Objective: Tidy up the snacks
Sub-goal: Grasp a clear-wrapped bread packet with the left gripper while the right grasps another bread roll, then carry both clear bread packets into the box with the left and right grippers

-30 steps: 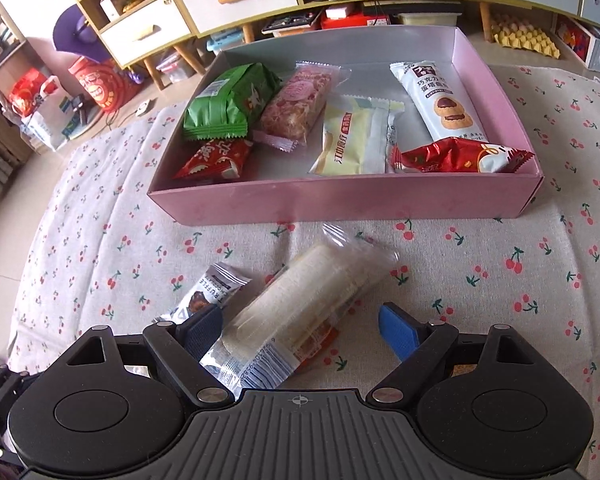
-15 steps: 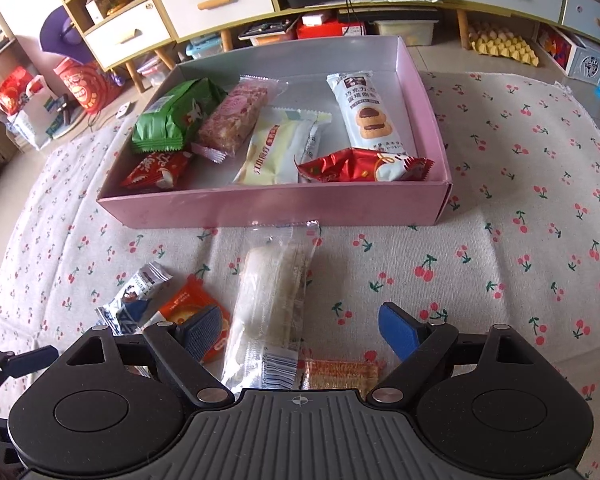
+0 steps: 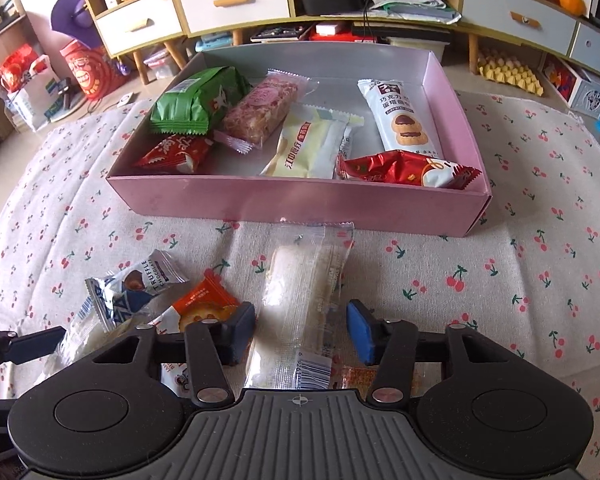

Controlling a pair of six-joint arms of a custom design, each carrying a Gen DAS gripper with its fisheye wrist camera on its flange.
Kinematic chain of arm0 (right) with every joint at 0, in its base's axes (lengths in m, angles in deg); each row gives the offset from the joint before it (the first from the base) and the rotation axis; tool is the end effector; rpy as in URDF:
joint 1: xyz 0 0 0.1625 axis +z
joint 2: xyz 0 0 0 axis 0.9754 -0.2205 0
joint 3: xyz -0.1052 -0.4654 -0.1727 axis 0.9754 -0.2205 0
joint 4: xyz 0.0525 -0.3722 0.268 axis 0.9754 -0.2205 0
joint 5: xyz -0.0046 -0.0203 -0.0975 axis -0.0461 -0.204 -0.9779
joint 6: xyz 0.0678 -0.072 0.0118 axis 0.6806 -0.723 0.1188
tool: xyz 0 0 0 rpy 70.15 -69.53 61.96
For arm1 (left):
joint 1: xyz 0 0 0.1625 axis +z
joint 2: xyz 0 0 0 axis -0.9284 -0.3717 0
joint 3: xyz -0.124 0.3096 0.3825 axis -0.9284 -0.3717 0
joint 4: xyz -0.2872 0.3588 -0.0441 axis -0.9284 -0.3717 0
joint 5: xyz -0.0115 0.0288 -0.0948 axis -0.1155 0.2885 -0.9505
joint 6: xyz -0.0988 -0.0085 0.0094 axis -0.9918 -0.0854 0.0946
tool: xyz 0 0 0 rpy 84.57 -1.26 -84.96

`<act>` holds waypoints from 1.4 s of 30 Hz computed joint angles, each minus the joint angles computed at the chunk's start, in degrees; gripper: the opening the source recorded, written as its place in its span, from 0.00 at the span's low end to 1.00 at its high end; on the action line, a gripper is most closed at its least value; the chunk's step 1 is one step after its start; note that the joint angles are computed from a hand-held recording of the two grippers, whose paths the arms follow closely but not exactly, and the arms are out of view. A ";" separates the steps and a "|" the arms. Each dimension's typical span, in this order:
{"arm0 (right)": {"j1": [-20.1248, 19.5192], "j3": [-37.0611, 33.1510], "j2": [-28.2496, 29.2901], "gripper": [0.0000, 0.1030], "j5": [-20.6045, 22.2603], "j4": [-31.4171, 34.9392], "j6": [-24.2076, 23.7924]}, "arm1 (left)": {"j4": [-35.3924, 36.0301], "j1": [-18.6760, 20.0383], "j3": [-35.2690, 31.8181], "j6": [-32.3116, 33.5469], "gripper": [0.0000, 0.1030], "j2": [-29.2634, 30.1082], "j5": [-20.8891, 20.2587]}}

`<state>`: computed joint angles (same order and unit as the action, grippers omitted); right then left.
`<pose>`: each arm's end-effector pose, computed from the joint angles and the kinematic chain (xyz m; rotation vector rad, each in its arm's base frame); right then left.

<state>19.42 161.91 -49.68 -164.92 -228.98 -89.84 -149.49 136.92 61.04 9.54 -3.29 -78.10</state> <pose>0.1475 -0.6682 -0.0088 0.0232 -2.3326 0.7964 -0.0589 -0.6548 0.1204 0.9681 2.3920 -0.4095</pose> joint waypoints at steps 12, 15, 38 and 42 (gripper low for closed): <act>-0.88 2.21 -3.82 0.31 5.80 4.49 8.55 | 3.72 0.05 -1.36 -6.09 0.30 -1.06 1.43; -1.05 2.71 -4.70 0.31 6.59 5.48 10.46 | 4.00 0.10 -1.67 -7.31 0.29 -1.35 2.06; -2.54 6.88 -9.98 0.31 11.25 1.65 16.79 | 1.70 -0.02 -3.84 -14.01 0.29 -2.42 0.15; -2.90 7.24 -10.61 0.31 12.01 0.77 17.20 | 1.00 -0.46 -4.01 -14.91 0.29 -1.94 -0.93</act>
